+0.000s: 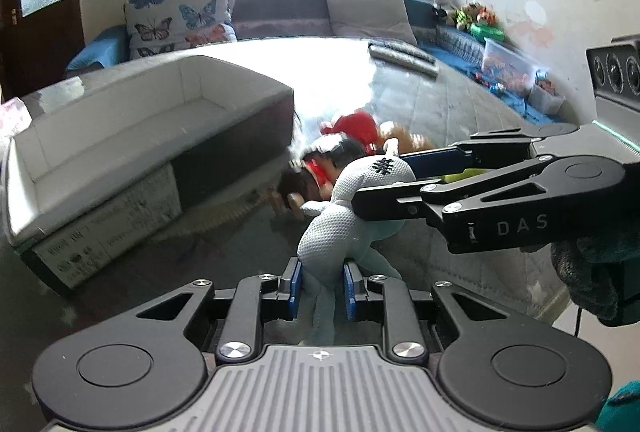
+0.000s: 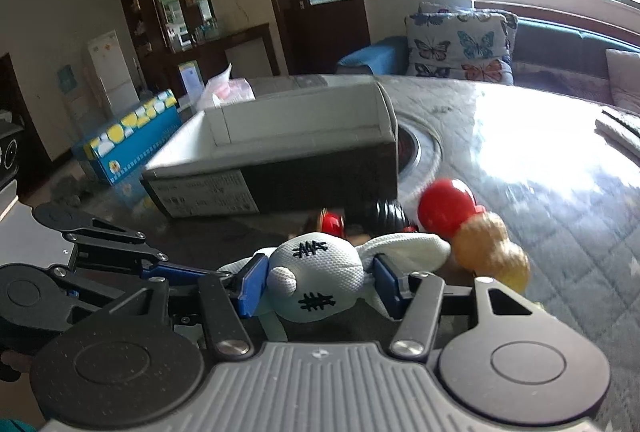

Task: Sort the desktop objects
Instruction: 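Lift the bunny with the left gripper and carry it into the shoebox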

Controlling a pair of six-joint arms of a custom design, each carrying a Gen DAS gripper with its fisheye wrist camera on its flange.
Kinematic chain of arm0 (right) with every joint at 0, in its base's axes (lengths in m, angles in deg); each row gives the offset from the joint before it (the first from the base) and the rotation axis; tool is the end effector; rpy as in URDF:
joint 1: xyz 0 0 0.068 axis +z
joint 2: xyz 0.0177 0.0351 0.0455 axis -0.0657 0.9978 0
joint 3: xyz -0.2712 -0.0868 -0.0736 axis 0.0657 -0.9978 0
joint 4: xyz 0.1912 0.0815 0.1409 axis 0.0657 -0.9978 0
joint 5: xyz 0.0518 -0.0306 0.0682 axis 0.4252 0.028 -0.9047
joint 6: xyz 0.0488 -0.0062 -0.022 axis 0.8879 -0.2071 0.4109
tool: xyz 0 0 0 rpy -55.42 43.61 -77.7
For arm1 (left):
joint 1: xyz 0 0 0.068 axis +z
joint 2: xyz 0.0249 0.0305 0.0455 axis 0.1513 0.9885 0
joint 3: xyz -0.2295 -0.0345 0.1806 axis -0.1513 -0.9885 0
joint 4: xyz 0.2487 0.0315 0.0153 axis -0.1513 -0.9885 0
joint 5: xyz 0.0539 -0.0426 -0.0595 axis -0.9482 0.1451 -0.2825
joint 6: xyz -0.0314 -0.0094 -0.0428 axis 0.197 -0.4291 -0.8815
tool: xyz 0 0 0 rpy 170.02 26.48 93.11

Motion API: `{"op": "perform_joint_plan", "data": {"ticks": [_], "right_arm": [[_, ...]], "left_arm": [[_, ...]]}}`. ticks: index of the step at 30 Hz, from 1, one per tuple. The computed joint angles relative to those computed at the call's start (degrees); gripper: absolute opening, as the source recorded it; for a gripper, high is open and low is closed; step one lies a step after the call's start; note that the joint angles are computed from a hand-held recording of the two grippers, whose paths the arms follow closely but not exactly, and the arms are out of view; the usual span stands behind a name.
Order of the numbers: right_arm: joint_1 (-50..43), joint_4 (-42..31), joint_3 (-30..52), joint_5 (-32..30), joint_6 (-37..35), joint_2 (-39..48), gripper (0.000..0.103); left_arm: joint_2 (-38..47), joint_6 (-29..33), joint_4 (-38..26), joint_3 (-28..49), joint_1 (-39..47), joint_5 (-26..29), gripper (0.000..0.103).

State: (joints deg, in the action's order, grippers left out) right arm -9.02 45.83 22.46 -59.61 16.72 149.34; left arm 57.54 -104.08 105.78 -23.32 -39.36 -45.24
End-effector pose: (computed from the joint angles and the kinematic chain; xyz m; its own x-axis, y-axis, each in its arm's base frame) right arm 0.2722 -0.0002 -0.0060 -0.5361 -0.3237 -0.7796 -0.7048 0.6800 0.2024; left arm 0.1284 -0.1231 0.0815 -0.7023 0.0539 -0.7099 0.1831 0.9773 -0.1069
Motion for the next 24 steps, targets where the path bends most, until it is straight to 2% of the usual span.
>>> {"op": "perform_joint_plan", "data": {"ticks": [4, 8, 12, 16, 20, 24], "right_arm": [[2.7, -1.0, 1.0, -0.8, 3.1, -4.2, 0.058], [6.8, -2.5, 4.7, -1.1, 8.0, -7.3, 0.058], [12.1, -4.5, 10.1, 0.9, 12.4, -8.1, 0.058], [17.4, -8.1, 18.0, 3.9, 16.5, -6.0, 0.058], [21.5, -16.2, 30.1, 6.8, 20.4, -0.2, 0.058], [23.5, -24.5, 40.8, 8.7, 22.0, 5.6, 0.057]], "left_arm": [[-10.5, 4.1, -7.4, 0.2, 4.2, -0.2, 0.023], [-21.1, 10.1, -15.3, 1.7, 13.0, 2.7, 0.023], [-25.1, 16.4, -19.6, 4.2, 22.7, 6.7, 0.023], [-21.6, 22.5, -20.0, 8.3, 35.5, 14.7, 0.023], [-12.3, 26.6, -19.5, 13.8, 45.5, 21.9, 0.023], [-3.0, 29.4, -20.1, 19.7, 51.1, 25.4, 0.023]]}}
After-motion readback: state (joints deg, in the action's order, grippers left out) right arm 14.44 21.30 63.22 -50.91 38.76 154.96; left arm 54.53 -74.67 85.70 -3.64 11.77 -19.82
